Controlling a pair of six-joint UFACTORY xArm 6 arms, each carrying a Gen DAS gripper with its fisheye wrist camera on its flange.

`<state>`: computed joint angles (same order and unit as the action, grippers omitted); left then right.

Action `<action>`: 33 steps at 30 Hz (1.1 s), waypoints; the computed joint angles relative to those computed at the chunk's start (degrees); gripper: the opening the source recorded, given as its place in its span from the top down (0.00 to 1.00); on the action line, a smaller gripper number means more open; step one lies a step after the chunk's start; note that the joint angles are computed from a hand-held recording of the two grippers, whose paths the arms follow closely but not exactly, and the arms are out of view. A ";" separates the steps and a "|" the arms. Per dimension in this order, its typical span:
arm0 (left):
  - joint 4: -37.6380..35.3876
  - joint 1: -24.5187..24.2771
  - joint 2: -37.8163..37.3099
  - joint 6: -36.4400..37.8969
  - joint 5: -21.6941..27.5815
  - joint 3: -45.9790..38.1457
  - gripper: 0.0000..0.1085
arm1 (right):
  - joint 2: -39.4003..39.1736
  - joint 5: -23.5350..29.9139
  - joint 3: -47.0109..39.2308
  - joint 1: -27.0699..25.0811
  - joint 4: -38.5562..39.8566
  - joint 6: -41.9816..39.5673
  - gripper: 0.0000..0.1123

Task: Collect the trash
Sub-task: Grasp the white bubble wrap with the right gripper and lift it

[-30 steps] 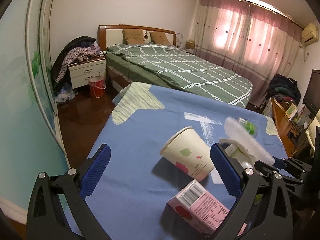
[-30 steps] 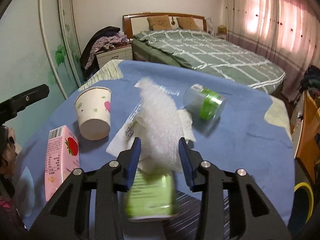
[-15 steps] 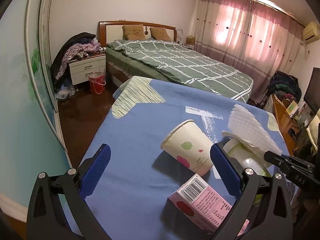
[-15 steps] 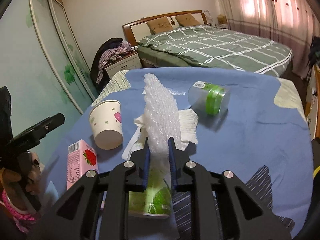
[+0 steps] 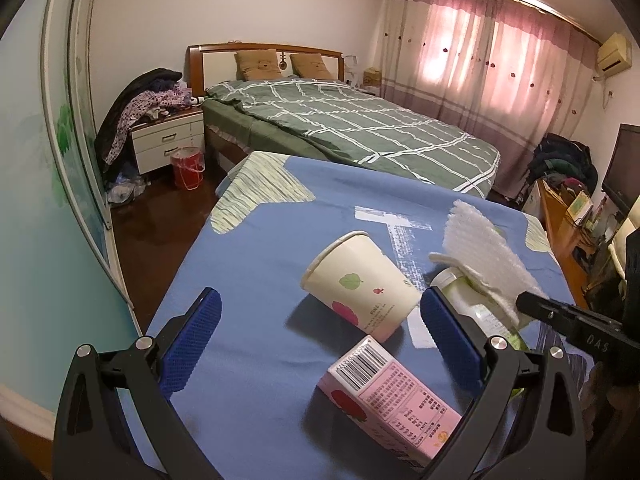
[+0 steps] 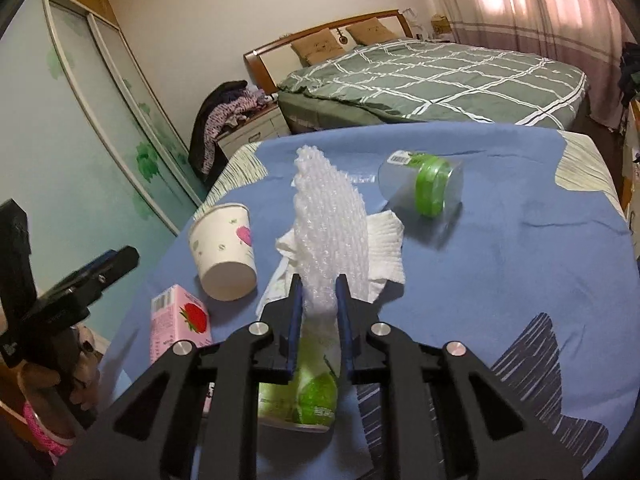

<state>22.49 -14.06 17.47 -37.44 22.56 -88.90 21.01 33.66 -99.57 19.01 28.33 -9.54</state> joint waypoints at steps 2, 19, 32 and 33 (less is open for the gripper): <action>0.03 -0.15 -0.18 0.15 0.12 0.16 0.10 | -0.52 -0.88 0.67 -0.01 2.13 -1.43 0.86; -3.14 -0.60 -2.27 3.31 -1.11 3.31 0.10 | -1.61 -5.18 3.72 0.91 -21.74 15.25 0.85; -5.44 -1.07 -1.32 5.65 -0.85 2.81 0.10 | 0.51 -3.11 1.74 0.63 -18.07 14.22 0.63; -5.38 -1.16 -1.30 5.58 -0.84 2.85 0.10 | 0.31 -3.69 2.12 0.67 -17.90 14.33 0.63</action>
